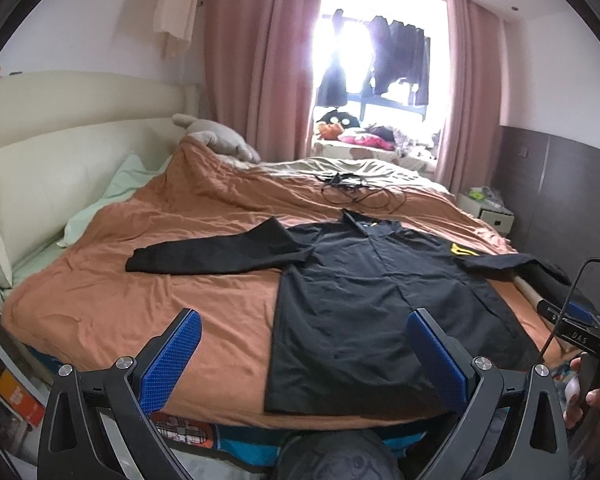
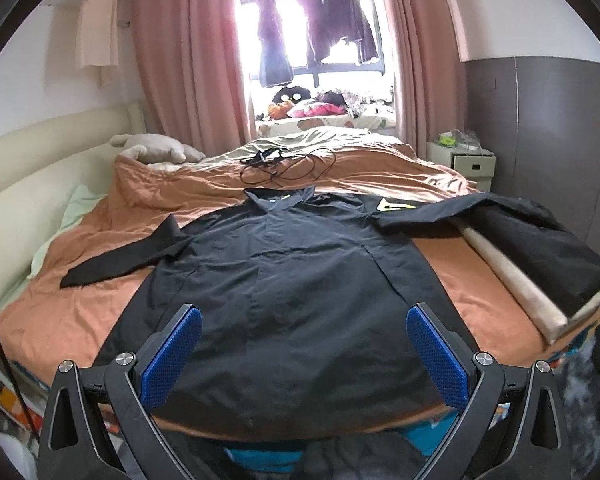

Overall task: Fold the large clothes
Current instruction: 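Move the left tool toward the jacket sleeve nearest it and open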

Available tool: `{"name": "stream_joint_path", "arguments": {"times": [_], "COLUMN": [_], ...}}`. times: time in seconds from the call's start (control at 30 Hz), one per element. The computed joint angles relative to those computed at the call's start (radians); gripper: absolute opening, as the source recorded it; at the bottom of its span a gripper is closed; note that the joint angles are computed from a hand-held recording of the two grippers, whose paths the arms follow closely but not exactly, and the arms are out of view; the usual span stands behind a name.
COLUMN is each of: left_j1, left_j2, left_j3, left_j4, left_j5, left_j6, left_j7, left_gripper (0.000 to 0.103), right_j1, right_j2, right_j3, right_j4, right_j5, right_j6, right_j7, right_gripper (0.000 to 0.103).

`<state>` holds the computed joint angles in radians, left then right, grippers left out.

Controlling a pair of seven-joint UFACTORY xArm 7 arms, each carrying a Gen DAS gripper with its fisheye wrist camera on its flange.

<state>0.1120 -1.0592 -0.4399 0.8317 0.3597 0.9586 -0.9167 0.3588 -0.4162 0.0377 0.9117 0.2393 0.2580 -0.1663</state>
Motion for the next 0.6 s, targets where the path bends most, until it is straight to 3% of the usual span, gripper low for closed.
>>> {"name": "stream_joint_path", "arguments": {"times": [0.17, 0.6], "left_j1": [0.036, 0.094], "left_j2": [0.082, 0.255], "left_j3": [0.021, 0.131], "left_j4": [0.021, 0.017], "left_j5": [0.028, 0.117], "left_j6": [-0.044, -0.143], "left_j7": [0.006, 0.029], "left_gripper": [0.103, 0.101], "right_j1": [0.003, -0.073], "right_j2": [0.121, 0.452], "right_j3": [-0.008, 0.086], "right_j4": [0.112, 0.454], "right_j5": [0.018, -0.015], "right_j6": [0.016, 0.094], "right_j7": [-0.022, -0.001], "right_gripper": [0.103, 0.103]}}
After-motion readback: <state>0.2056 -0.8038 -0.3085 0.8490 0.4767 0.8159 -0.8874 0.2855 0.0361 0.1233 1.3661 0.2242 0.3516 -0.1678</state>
